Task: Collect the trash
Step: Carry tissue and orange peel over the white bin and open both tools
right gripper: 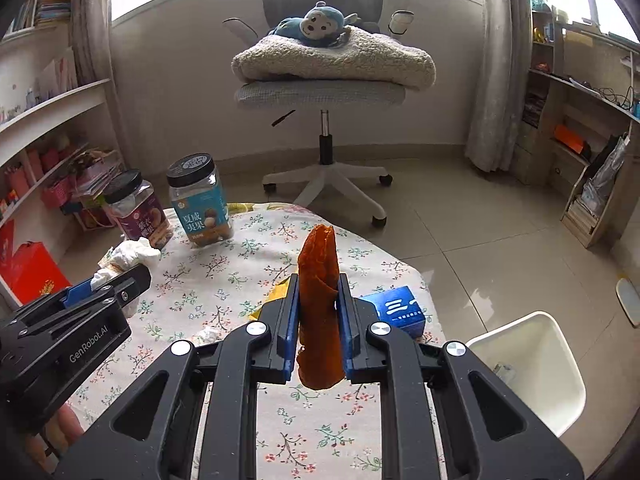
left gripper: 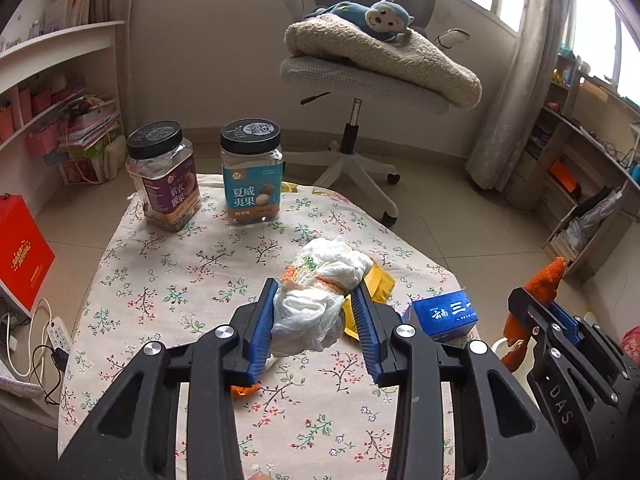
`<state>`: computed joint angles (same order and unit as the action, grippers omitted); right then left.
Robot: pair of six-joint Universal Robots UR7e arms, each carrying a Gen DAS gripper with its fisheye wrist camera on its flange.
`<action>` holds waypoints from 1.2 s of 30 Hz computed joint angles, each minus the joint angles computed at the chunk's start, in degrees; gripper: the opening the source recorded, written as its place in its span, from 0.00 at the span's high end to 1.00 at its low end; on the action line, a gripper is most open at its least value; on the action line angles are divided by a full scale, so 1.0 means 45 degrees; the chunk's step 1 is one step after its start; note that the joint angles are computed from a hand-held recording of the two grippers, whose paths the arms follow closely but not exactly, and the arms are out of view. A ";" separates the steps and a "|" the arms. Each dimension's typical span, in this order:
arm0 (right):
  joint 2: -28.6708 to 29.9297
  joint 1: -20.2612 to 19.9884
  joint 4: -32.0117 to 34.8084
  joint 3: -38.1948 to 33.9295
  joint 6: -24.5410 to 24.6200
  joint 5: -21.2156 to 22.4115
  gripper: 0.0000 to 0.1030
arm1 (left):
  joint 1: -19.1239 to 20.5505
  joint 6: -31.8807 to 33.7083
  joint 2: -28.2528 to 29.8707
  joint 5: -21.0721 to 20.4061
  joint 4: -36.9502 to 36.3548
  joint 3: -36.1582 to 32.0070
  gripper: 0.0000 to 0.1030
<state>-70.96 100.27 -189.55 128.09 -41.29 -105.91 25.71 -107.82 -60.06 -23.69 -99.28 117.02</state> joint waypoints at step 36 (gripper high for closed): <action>-0.2122 -0.3798 -0.1967 -0.2339 0.3351 -0.1268 0.07 | 0.1222 1.2648 0.8023 -0.4382 -1.3036 -0.5666 0.56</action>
